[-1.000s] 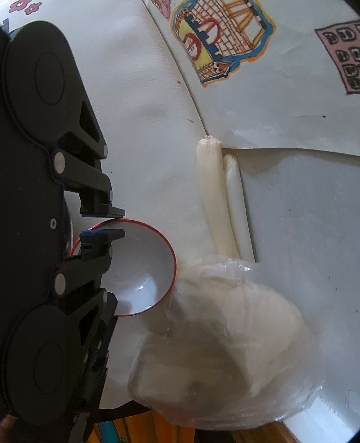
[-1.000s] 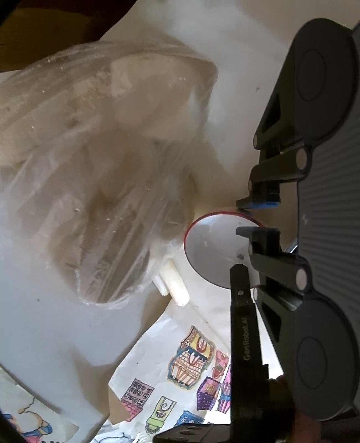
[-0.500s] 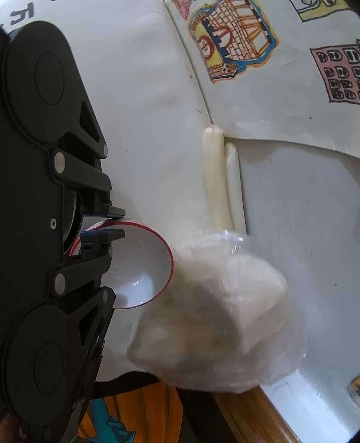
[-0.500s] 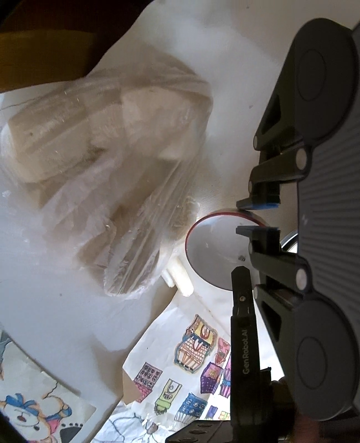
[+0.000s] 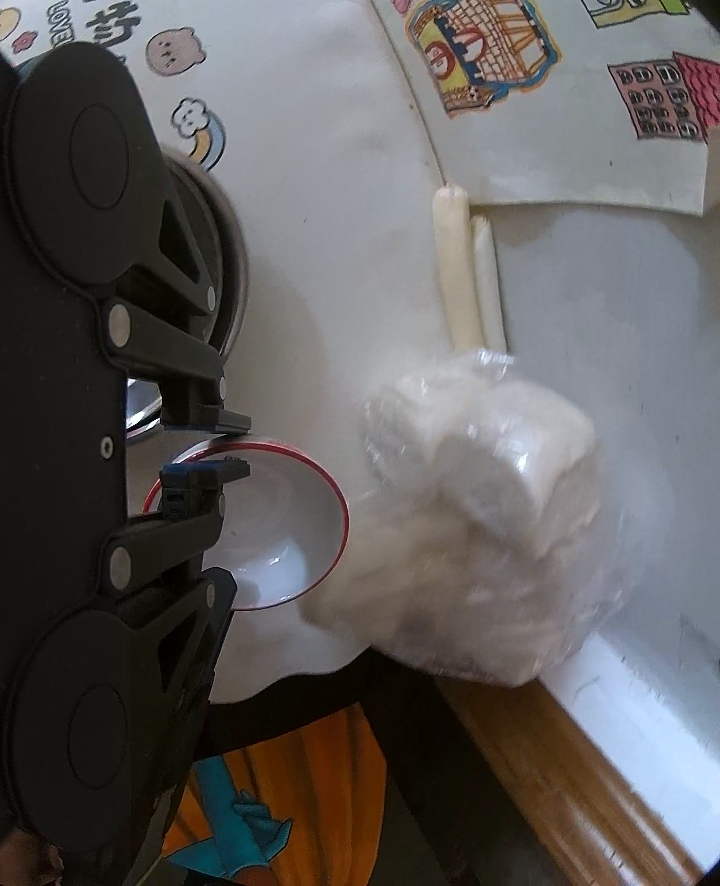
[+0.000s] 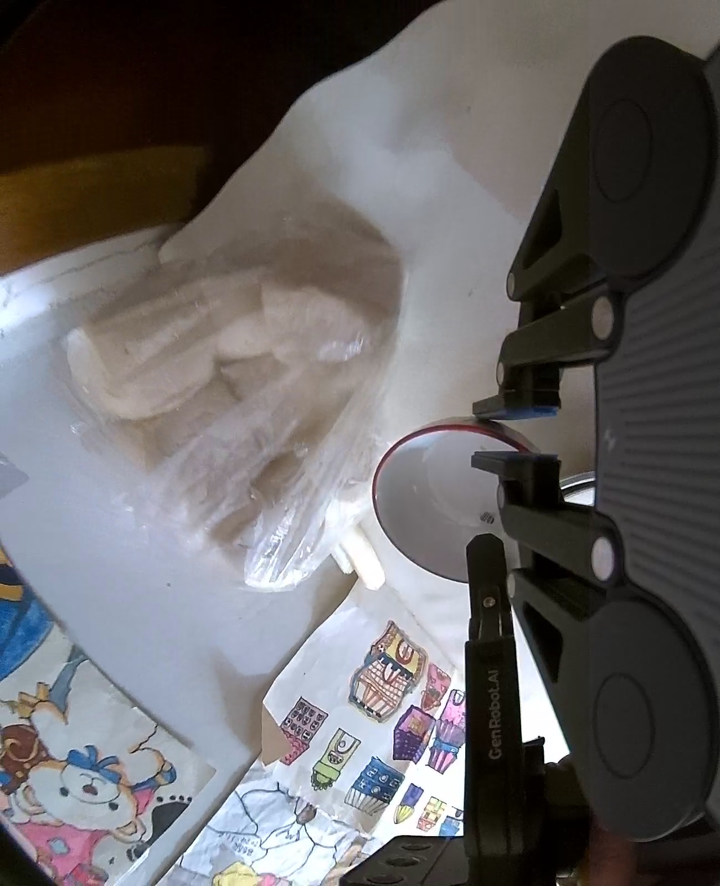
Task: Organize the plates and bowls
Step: 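Lift the white bowl with both grippers and carry it over the steel bowl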
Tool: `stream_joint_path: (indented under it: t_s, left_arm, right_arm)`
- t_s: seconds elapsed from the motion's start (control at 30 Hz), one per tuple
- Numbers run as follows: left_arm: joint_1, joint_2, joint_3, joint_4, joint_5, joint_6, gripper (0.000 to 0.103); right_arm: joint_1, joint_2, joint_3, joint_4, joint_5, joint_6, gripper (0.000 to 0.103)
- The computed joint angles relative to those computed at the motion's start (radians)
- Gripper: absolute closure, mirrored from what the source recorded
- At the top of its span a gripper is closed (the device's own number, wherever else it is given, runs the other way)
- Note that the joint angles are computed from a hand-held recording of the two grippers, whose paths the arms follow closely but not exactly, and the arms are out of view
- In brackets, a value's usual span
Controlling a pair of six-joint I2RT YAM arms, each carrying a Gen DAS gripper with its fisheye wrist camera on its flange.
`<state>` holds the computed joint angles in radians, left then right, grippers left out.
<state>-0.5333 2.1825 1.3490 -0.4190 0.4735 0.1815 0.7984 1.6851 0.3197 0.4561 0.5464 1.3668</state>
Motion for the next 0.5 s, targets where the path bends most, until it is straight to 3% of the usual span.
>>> stream_joint_path:
  t_s: [0.5]
  left_arm:
    - [-0.088, -0.143, -0.202, 0.082, -0.007, -0.019, 0.093]
  right_arm:
    - [0.29, -0.172, -0.098, -0.276, 0.183, 0.347, 0.09]
